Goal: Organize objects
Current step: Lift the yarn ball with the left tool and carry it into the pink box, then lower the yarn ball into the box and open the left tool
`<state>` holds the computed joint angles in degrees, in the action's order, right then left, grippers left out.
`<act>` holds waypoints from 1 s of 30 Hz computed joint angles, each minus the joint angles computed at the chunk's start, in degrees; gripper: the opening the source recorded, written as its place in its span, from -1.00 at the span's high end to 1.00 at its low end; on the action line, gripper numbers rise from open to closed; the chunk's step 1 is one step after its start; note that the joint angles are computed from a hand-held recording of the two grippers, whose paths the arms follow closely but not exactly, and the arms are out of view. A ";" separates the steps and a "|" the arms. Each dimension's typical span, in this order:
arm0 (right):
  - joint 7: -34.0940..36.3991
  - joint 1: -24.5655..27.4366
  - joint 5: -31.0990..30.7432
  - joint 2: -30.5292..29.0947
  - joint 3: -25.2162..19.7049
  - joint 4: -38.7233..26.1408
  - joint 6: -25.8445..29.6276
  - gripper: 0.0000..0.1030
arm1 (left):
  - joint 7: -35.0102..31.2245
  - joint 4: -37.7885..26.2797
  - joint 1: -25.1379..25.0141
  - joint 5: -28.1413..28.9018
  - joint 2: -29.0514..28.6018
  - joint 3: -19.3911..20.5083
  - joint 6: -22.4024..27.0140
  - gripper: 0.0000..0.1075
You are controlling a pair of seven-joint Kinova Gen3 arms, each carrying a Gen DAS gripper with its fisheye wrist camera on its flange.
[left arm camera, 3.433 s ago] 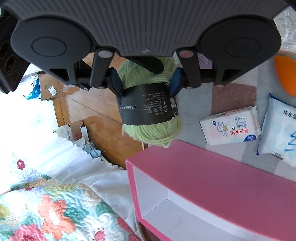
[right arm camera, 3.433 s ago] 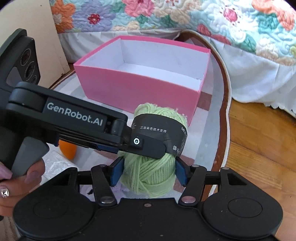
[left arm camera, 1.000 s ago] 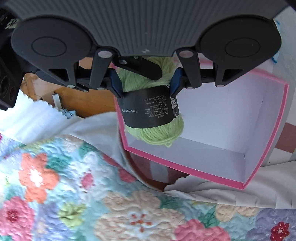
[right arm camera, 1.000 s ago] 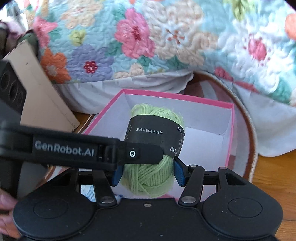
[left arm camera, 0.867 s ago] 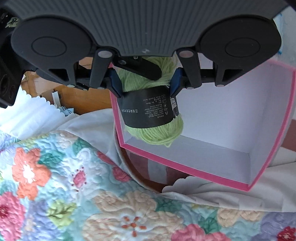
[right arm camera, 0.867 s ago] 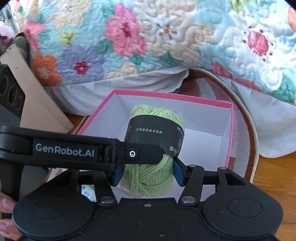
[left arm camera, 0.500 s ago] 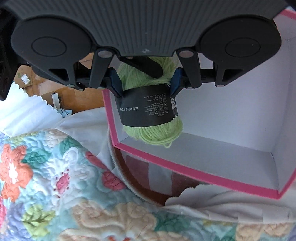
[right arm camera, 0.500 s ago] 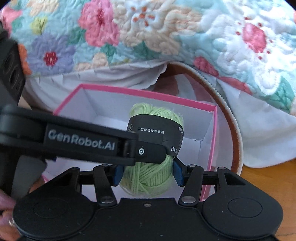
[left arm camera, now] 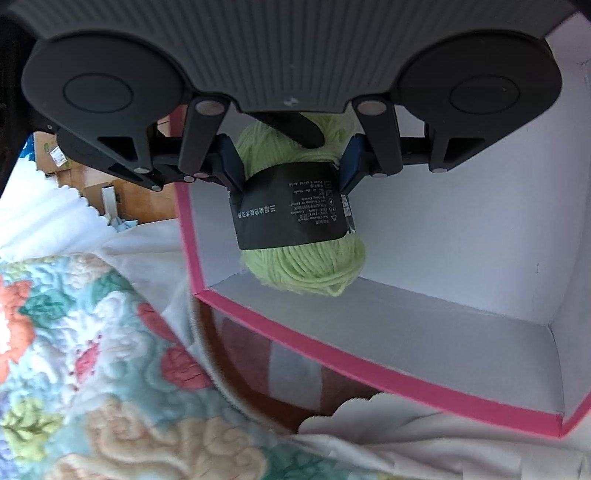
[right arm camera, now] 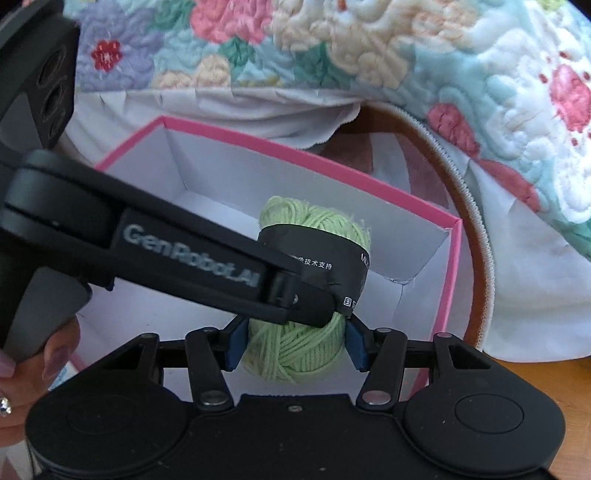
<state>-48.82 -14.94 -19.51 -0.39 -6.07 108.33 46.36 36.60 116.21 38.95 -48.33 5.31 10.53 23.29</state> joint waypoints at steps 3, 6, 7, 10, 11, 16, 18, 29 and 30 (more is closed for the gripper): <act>0.12 -0.42 1.26 0.68 -0.45 0.34 -0.60 -0.22 | -2.47 -0.11 -0.71 2.65 0.80 -0.05 -0.41 0.02; 1.22 -0.56 1.79 0.87 -0.51 -0.25 0.79 -0.22 | -8.07 -0.80 -1.33 6.92 1.30 0.07 0.31 0.04; 2.00 -0.31 1.21 0.96 -0.29 -0.61 1.49 -0.19 | -9.77 -0.94 -1.41 8.33 1.39 0.07 0.58 0.05; 6.38 1.21 -2.75 0.16 0.93 -0.54 2.49 -0.19 | -11.41 -1.36 -0.58 9.37 1.89 -0.71 1.27 0.05; 8.33 1.76 -4.16 0.08 1.40 -0.62 3.15 -0.18 | -11.56 -1.59 -0.25 9.36 2.03 -0.94 1.53 0.05; 13.15 3.19 -6.53 -0.16 2.07 -0.07 4.66 0.35 | -11.97 -2.96 1.07 8.84 3.25 -2.09 1.79 0.10; 13.42 2.96 -5.47 -1.01 1.60 1.52 2.54 0.34 | -11.44 -2.95 1.36 8.46 3.94 -3.07 0.04 0.11; 5.20 1.01 4.16 -4.13 -0.36 6.07 -8.67 0.42 | -15.84 -3.42 2.71 13.03 5.97 -8.35 -7.51 0.14; 4.85 -0.03 4.85 -4.72 0.19 6.89 -9.77 0.42 | -16.82 -4.06 3.21 13.66 6.14 -8.58 -6.43 0.14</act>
